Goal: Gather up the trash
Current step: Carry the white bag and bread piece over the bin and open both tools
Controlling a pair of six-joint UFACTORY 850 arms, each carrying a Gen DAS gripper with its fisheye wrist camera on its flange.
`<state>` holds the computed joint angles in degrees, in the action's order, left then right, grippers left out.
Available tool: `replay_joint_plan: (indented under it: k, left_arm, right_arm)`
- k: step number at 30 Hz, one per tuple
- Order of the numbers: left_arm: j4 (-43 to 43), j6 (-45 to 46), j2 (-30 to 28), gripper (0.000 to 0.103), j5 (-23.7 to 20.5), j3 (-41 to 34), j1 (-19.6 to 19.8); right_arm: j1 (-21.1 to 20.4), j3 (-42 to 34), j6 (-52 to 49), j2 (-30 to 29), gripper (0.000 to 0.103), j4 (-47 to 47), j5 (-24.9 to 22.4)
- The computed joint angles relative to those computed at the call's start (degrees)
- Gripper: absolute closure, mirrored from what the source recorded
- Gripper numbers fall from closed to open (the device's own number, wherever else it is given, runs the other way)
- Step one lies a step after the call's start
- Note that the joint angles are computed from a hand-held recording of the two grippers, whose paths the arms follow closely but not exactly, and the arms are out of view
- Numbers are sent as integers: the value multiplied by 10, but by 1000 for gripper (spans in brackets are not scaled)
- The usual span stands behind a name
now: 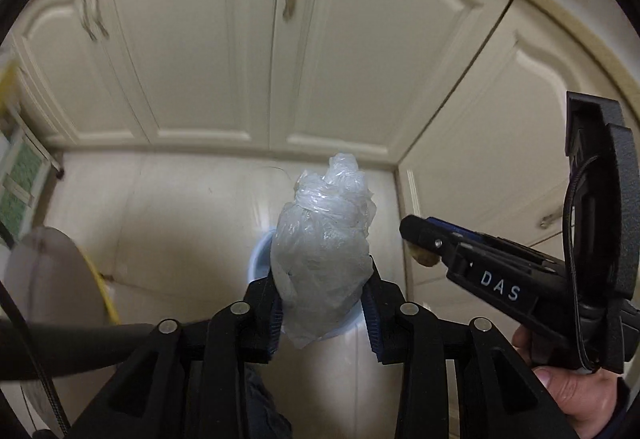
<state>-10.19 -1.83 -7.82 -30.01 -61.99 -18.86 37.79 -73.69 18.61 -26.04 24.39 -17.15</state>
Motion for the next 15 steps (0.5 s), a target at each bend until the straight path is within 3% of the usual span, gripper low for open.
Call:
replay_joint_plan:
  k: [3, 4, 5, 6, 7, 9, 12, 15]
  left_arm:
    - [11, -13, -40, 46, -8, -33, 3]
    - [16, -19, -51, 34, -6, -42, 5]
    - [22, -26, -59, 28, -3, -50, 5]
    - [27, -33, -65, 27, -1, -57, 5]
    - [36, -41, -75, 25, -4, -68, 6]
    - [46, -57, -88, 22, -7, -82, 8]
    - [57, -74, -90, 22, -6, -84, 7]
    - [88, -111, -65, 22, 7, -57, -10]
  right_arm:
    - [-13, -1, -24, -18, 77, 34, -5]
    - [-15, 1, -28, -22, 67, 40, -4]
    - [-17, 2, -27, -25, 61, 43, -2]
    - [-19, 5, -24, -26, 46, 45, 0]
    - [-21, 11, -28, -24, 38, 54, 7]
    - [-24, 25, -47, -19, 32, 86, 18]
    - [-29, 34, -33, -11, 6, 84, 20]
    - [-27, 42, 52, 5, 0, 8, 23]
